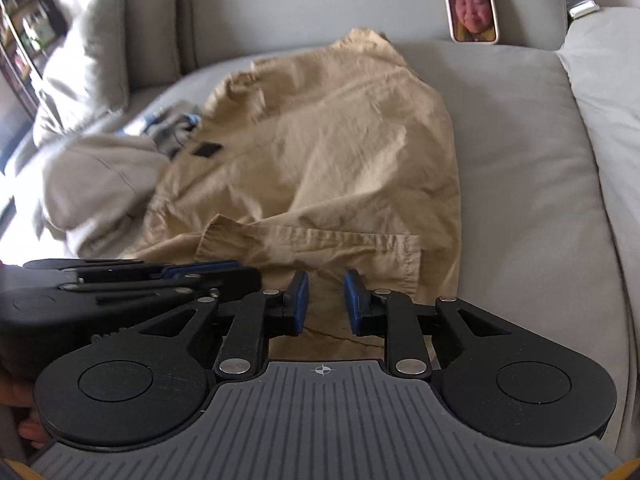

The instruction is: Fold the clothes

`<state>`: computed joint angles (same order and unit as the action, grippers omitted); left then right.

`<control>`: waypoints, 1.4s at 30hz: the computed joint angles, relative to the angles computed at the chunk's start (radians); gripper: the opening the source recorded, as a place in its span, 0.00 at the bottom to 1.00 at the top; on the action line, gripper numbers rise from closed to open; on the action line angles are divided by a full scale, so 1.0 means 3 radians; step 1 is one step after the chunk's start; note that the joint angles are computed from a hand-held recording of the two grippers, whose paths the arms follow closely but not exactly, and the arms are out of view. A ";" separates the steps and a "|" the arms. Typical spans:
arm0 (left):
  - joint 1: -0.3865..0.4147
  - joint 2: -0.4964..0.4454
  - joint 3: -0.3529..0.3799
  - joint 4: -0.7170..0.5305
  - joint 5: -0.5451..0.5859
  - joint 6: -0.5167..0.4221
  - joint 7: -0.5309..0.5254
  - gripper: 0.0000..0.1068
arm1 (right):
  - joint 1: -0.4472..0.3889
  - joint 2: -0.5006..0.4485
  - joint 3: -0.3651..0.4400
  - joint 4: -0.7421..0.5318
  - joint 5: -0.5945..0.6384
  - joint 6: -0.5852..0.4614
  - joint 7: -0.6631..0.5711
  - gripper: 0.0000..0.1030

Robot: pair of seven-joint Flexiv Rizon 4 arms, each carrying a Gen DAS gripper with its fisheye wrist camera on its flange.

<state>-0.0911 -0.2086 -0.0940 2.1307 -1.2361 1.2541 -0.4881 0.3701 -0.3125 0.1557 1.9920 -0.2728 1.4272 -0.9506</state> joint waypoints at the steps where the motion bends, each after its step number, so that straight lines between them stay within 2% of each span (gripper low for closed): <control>1: 0.0004 -0.0011 -0.0008 -0.0004 -0.0047 -0.0001 0.0017 0.12 | 0.0080 0.0024 -0.0115 0.0045 -0.0093 0.0060 0.0115 0.25; 4: 0.0006 -0.0018 -0.0003 -0.0017 -0.0091 -0.0026 -0.0070 0.12 | 0.0493 0.0105 -0.0737 0.0307 -0.0541 0.0654 0.0647 0.27; 5: 0.0002 -0.0019 -0.0007 -0.0013 -0.0132 -0.0017 -0.0073 0.12 | 0.0541 0.0086 -0.0848 0.0326 -0.0690 0.0758 0.0781 0.27; 6: 0.0000 -0.0023 -0.0005 -0.0008 -0.0162 -0.0014 -0.0090 0.12 | 0.0568 0.0057 -0.0851 0.0282 -0.0622 0.0659 0.0718 0.27; 7: -0.0001 -0.0029 -0.0001 -0.0002 -0.0180 -0.0014 -0.0119 0.12 | 0.0503 0.0019 -0.0767 0.0224 -0.0619 0.0545 0.0696 0.28; 9: 0.0018 -0.0033 0.0025 0.0007 -0.0147 -0.0066 -0.0245 0.11 | 0.0283 -0.0120 -0.0425 0.0029 -0.0369 0.0122 0.0424 0.28; 11: 0.0075 0.0041 0.0117 0.0021 0.0148 -0.0247 -0.0569 0.10 | 0.0161 -0.0130 -0.0337 0.0045 -0.0517 0.0193 0.0520 0.27; 13: 0.0121 0.0193 0.0198 0.0056 0.0430 -0.0359 -0.0832 0.08 | -0.0063 -0.0080 0.0006 -0.0134 -0.0172 -0.0162 0.0246 0.28; 14: 0.0144 0.0303 0.0230 0.0083 0.0485 -0.0401 -0.0869 0.12 | -0.0195 -0.0035 0.0187 -0.0219 0.0058 -0.0296 0.0093 0.29; 15: 0.0162 0.0410 0.0267 0.0103 0.0542 -0.0446 -0.0907 0.24 | -0.0286 0.0036 0.0310 -0.0266 0.0254 -0.0345 -0.0056 0.29; 16: 0.0182 0.0514 0.0310 0.0115 0.0593 -0.0506 -0.0950 0.28 | -0.0361 0.0109 0.0412 -0.0320 0.0453 -0.0406 -0.0207 0.29; 17: 0.0214 0.0613 0.0361 0.0106 0.0592 -0.0629 -0.1005 0.29 | -0.0385 0.0199 0.0453 -0.0377 0.0564 -0.0527 -0.0338 0.34; 19: 0.0274 0.0781 0.0465 0.0058 0.0353 -0.0975 -0.1040 0.33 | -0.0418 0.0385 0.0522 -0.0535 0.0801 -0.0835 -0.0615 0.44; 21: 0.0288 0.0879 0.0534 0.0010 -0.0043 -0.1196 -0.0869 0.38 | -0.0420 0.0560 0.0565 -0.0692 0.1064 -0.0992 -0.0915 0.46; 22: 0.0274 0.0898 0.0532 -0.0008 -0.0161 -0.1149 -0.0794 0.40 | -0.0393 0.0634 0.0554 -0.0727 0.1082 -0.0960 -0.0990 0.49; 23: 0.0260 0.0916 0.0530 -0.0030 -0.0281 -0.1101 -0.0718 0.43 | -0.0304 0.0712 0.0474 -0.0688 0.0883 -0.0849 -0.0903 0.53; 26: 0.0222 0.0885 0.0502 -0.0111 -0.0469 -0.0907 -0.0628 0.44 | -0.0106 0.0852 0.0264 -0.0651 0.0205 -0.0619 -0.0533 0.59; 28: 0.0209 0.0763 0.0463 -0.0213 -0.0507 -0.0790 -0.0612 0.46 | -0.0050 0.0866 0.0233 -0.0740 0.0151 -0.0622 -0.0523 0.63; 29: 0.0217 0.0655 0.0435 -0.0298 -0.0390 -0.0698 -0.0723 0.46 | -0.0028 0.0838 0.0234 -0.0818 0.0217 -0.0671 -0.0596 0.71; 31: 0.0229 0.0388 0.0368 -0.0481 -0.0092 -0.0414 -0.1022 0.46 | 0.0021 0.0702 0.0210 -0.0991 0.0244 -0.0805 -0.0633 0.75; 32: 0.0244 0.0247 0.0346 -0.0581 0.0117 -0.0292 -0.1230 0.46 | 0.0066 0.0595 0.0162 -0.1082 0.0138 -0.0895 -0.0495 0.75; 34: 0.0291 -0.0077 0.0352 -0.0828 0.0715 -0.0136 -0.1872 0.45 | 0.0142 0.0338 0.0092 -0.1318 0.0022 -0.1070 -0.0330 0.73; 36: 0.0350 -0.0321 0.0391 -0.1025 0.1090 -0.0190 -0.2393 0.45 | 0.0229 0.0031 0.0007 -0.1586 -0.0107 -0.1214 -0.0224 0.69; 37: 0.0389 -0.0421 0.0374 -0.1090 0.1161 -0.0196 -0.2528 0.45 | 0.0271 -0.0133 -0.0032 -0.1747 -0.0162 -0.1304 -0.0204 0.69; 39: 0.0557 -0.0465 0.0157 -0.0990 0.0861 -0.0119 -0.2294 0.42 | 0.0350 -0.0472 -0.0100 -0.2117 -0.0232 -0.1516 -0.0199 0.67; 41: 0.0730 -0.0497 -0.0097 -0.0882 0.0433 -0.0022 -0.1797 0.42 | 0.0350 -0.0824 -0.0037 -0.2566 -0.0107 -0.1768 -0.0406 0.67; 42: 0.0770 -0.0520 -0.0129 -0.0861 0.0363 -0.0035 -0.1639 0.40 | 0.0360 -0.1007 -0.0015 -0.2815 -0.0045 -0.1906 -0.0508 0.66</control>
<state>0.1398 -0.3645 -0.1325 1.8724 -1.1270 1.2436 -0.9797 0.4780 -0.6146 0.1513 1.1477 -0.2863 0.8553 -1.1030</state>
